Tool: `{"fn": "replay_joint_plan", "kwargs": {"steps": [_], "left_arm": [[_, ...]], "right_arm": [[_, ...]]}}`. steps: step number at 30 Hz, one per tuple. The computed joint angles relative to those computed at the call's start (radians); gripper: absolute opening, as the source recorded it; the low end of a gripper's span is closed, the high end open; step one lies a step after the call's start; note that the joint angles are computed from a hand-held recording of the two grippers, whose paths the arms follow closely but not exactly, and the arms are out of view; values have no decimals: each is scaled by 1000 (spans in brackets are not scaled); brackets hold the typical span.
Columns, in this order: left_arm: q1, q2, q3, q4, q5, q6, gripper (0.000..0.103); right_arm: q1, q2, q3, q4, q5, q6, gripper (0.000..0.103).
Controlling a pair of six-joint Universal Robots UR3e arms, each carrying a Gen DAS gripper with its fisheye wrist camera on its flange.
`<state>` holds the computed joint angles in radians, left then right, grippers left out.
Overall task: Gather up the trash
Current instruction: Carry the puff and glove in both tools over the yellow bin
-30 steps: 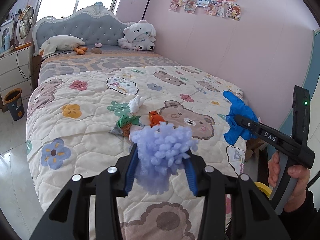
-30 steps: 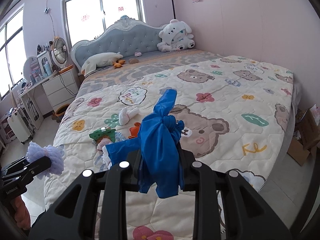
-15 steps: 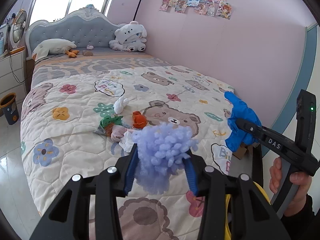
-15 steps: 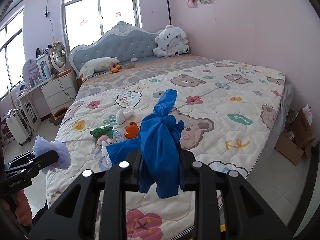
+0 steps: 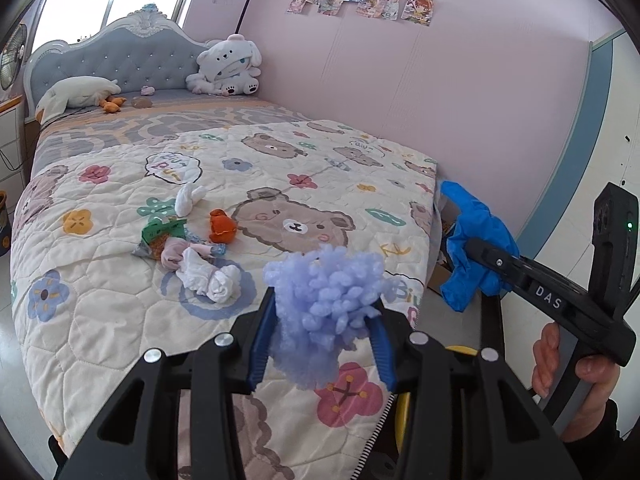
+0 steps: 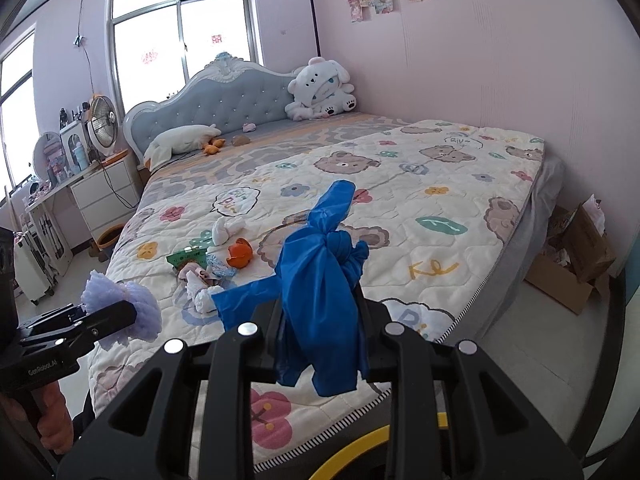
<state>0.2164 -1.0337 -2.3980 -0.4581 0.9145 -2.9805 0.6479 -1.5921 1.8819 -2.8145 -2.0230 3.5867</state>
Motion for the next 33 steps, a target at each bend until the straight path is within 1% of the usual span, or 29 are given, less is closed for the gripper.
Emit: {"fn": "replay_joint_plan", "kwargs": {"steps": [7,15,26,30,33], "left_arm": [[-139,-67,17,79,60,-56,40],[-277,-131,25,148,106,-89,41],[-489,-274,46,259,201,-130,41],[-550,-324,63,263,231,-125,41],[-586,-358,80,243,237,-106,41]], "right_arm": [[27,-101,101,12,-52,37,25],[64,-228,219,57,-106,96,25],[118,-409,348,183,-180,195,25],[141,-463,380,238,-202,232,25],[160,-502,404,278,-216,265,25]]}}
